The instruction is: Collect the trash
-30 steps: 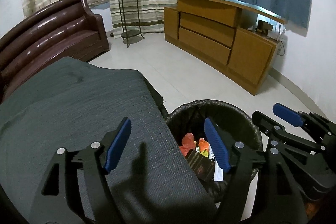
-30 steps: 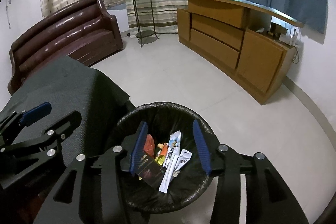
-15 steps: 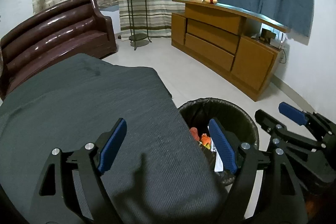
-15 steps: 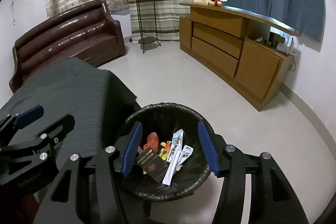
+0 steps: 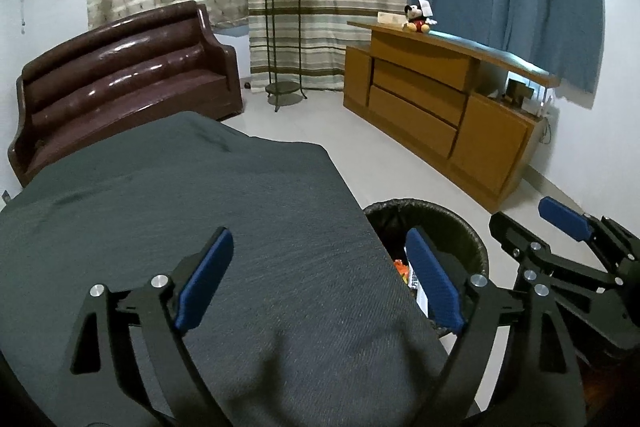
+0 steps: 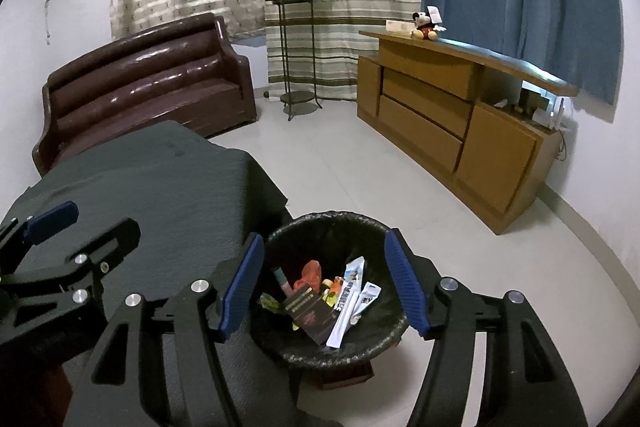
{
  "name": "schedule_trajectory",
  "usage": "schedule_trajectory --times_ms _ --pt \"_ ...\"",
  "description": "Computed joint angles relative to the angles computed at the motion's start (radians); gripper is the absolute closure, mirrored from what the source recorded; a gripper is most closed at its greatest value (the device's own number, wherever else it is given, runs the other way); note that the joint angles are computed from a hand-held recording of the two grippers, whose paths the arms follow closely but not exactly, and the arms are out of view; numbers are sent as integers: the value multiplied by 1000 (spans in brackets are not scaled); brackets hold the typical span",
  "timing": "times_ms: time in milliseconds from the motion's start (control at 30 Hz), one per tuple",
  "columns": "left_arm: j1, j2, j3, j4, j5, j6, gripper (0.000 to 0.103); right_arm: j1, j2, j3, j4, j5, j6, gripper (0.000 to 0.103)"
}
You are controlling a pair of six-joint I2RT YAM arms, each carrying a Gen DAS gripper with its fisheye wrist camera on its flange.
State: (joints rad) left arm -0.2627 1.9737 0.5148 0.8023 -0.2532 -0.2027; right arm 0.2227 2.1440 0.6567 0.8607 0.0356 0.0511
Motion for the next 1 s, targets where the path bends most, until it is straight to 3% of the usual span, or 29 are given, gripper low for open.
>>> schedule_trajectory --times_ms 1000 --pt "-4 -67 -63 24 -2 3 17 15 -34 -61 64 15 7 41"
